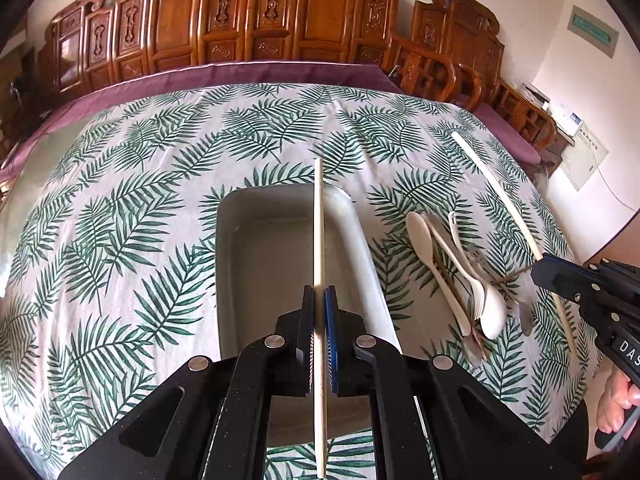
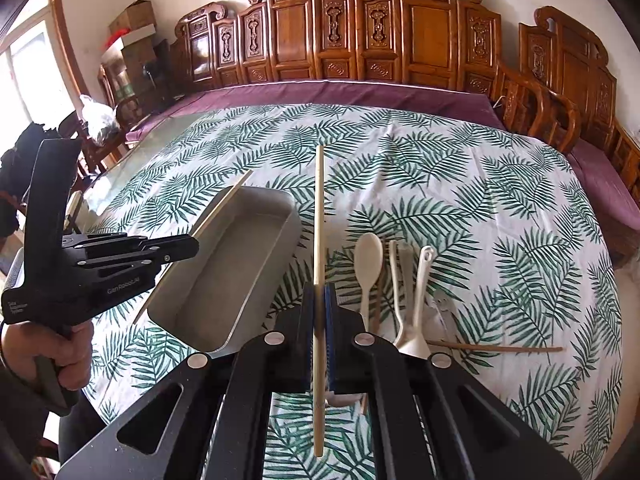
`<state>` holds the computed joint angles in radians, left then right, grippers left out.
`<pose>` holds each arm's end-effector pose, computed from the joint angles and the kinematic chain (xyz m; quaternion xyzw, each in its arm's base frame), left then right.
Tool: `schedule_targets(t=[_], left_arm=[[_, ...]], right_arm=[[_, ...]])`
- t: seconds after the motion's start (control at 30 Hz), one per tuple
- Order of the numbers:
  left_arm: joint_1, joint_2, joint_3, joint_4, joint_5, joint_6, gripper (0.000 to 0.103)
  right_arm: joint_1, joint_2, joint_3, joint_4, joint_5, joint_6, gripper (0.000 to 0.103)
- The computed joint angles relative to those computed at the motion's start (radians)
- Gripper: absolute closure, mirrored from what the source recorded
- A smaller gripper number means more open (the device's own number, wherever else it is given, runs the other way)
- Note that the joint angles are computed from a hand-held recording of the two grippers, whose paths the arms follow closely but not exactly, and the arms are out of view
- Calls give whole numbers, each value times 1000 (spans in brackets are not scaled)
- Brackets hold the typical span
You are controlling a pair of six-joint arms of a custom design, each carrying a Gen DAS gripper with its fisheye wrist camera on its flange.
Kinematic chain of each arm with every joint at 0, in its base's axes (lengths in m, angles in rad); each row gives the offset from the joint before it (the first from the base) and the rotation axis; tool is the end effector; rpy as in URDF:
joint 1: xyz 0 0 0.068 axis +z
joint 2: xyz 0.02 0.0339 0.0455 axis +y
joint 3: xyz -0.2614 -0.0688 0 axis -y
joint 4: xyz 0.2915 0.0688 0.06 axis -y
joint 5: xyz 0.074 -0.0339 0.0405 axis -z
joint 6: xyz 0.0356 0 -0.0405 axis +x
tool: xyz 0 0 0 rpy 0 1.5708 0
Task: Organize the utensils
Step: 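Lower the chopstick into the grey tray and open the right gripper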
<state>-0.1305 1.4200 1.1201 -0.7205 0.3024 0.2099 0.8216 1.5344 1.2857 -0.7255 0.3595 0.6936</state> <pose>0.3292 -0.0539 0.2511 0.2015 0.9307 -0.1342 0.2742 0.2599 0.2610 0.2723 -0.0077 0.9419 0.0746 0.3275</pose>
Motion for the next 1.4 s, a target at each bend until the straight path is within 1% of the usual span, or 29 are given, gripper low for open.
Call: schedule_targets(t=[0.33,0.47,0.6,0.87,1.0,1.23,1.27,1.3,1.33,1.4], left_arm=[[45,21,0,-3,31,13,98],[72,16,-6,9,42,17,92],[111,2,-8,8,59,36,91],[207,-50,-22,-15,92,94,91],[235,-71,-32,-17,92,115,91],[268,-83,-30,-33,113,138,91],[270,-86,-32,-33,113,139,90],[273,-88,-33,-34,113,140,90],[273,-91,-34,-36,113,140,90],[273,-100,-39,-40,114,141,90]], right_arm=[[3,130,116,18,-25,-12,97],[0,190,165,26,-49,-15,97],[0,251,215,32,-72,-17,97],[3,385,319,58,-157,46,97],[22,438,370,21,-131,70,97],[16,483,419,4,-125,83,96],[13,484,417,15,-131,79,86],[12,473,401,34,-136,76,66],[12,462,388,50,-136,74,60],[12,430,353,78,-135,67,59]])
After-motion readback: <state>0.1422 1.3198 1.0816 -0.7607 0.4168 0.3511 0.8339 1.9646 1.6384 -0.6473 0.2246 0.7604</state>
